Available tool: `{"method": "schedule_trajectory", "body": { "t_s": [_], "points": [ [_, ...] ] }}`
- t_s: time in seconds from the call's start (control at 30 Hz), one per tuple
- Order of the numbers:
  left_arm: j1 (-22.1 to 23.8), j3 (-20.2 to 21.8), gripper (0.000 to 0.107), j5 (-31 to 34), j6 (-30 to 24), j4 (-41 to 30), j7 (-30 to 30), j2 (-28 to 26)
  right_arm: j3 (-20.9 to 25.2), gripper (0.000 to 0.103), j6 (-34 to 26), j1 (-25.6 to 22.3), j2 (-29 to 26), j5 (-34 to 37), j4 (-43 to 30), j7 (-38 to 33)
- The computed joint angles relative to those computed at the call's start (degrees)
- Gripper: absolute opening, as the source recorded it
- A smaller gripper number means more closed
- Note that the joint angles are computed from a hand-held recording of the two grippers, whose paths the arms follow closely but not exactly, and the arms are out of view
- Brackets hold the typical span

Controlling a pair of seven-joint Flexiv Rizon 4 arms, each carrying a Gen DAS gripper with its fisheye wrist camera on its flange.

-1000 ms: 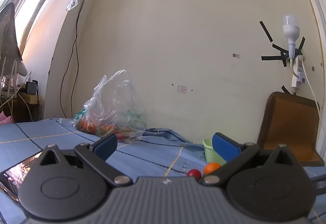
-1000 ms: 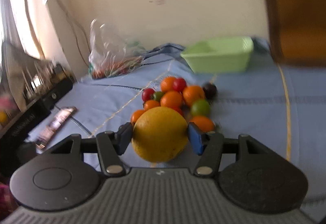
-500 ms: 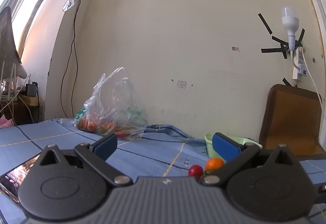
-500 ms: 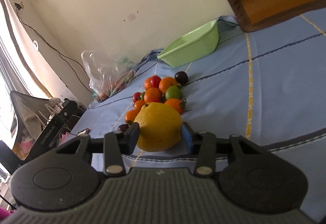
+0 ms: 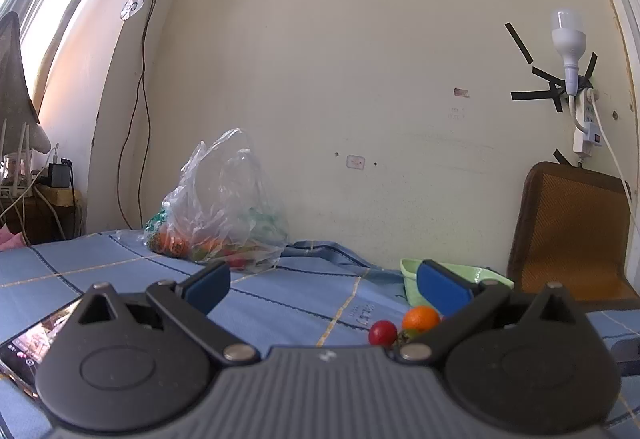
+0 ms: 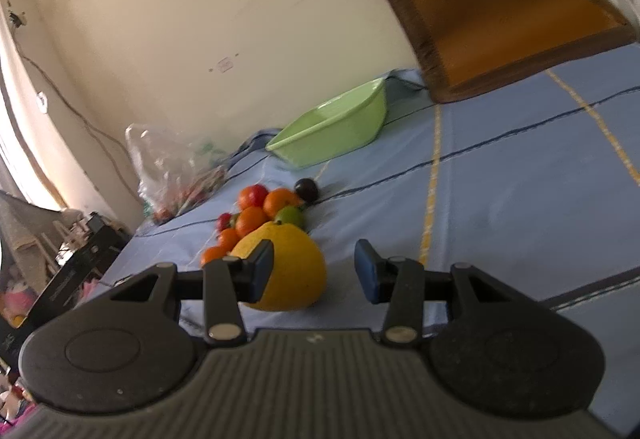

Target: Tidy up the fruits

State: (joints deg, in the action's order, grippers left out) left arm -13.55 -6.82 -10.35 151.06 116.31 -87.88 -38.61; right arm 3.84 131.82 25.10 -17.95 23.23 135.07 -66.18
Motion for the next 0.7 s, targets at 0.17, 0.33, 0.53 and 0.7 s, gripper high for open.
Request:
{"method": "schedule_trajectory", "body": {
  "t_s": [0.17,0.33,0.53,0.7],
  "points": [
    [0.0,0.0,0.103,0.0,0.0,0.0,0.0,0.0,-1.8,0.048,-1.3,2.0,0.0,3.4,-1.5,-2.2],
    [0.0,0.1,0.103,0.0,0.3,0.0,-0.1,-0.1,-3.3,0.048,-2.7,3.1,-0.8,5.6,-3.9,-4.1],
    [-0.1,0.1,0.103,0.2,0.4,0.0,0.3,-0.2,-7.2,0.048,-5.6,6.5,-0.8,10.9,-6.4,-8.6],
    [-0.2,0.2,0.103,0.3,-0.1,0.0,1.0,0.0,-6.7,0.048,-5.6,5.7,-1.0,11.1,-6.5,-8.5]
  ]
}}
